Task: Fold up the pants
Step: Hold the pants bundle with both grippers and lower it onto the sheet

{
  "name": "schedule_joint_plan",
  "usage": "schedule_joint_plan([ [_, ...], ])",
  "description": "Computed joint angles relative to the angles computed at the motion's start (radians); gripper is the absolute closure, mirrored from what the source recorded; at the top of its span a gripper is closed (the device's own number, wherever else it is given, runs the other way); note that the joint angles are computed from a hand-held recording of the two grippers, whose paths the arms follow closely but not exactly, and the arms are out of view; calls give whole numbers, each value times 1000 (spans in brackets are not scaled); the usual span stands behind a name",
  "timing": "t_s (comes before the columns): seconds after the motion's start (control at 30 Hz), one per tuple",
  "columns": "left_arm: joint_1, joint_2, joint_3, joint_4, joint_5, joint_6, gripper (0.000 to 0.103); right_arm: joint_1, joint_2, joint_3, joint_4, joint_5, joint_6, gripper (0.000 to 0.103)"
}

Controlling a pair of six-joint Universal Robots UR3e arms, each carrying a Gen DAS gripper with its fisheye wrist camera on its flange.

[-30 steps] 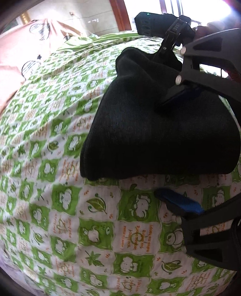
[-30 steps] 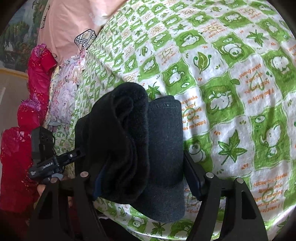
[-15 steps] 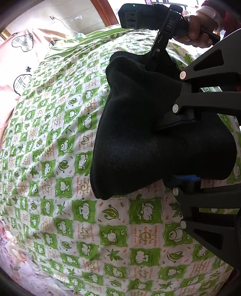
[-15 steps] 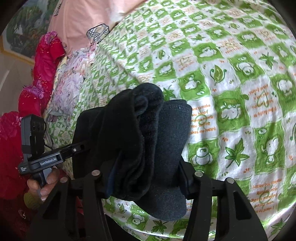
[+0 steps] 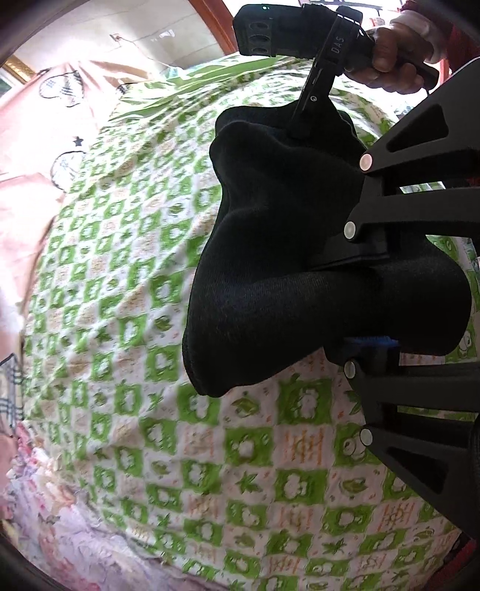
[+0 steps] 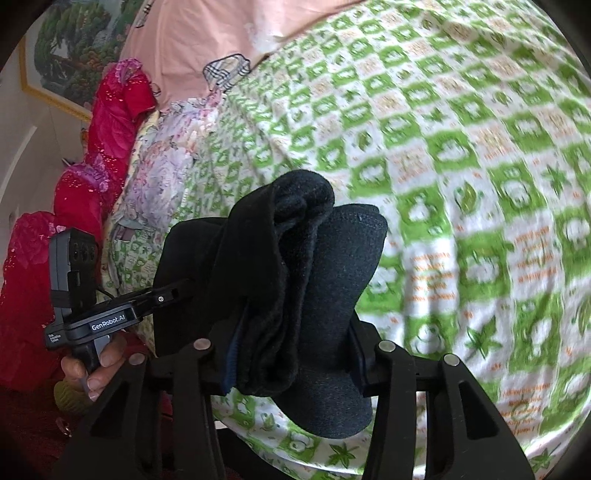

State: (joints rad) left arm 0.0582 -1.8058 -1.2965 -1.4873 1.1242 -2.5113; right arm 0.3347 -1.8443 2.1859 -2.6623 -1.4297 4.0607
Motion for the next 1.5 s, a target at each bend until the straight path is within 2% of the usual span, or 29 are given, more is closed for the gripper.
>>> schedule_joint_plan([
  [0.37,30,-96,204,-25,-31,-86,75,-90,147,-186,26,67,-171,55],
  [0.77,35,-194,360,-10,-16,-162,75,-135,292,-350,49,110,-256,55],
  [1.03,4,-327,547,-13,16,-230,75,-180,402,-469,76,141,-305,55],
  [1.2,-10,-458,743,-85,32,-260,75,-214,473,-536,95,168,-350,55],
  [1.5,-33,-625,969,-142,65,-290,75,-232,581,-614,99,171,-374,55],
])
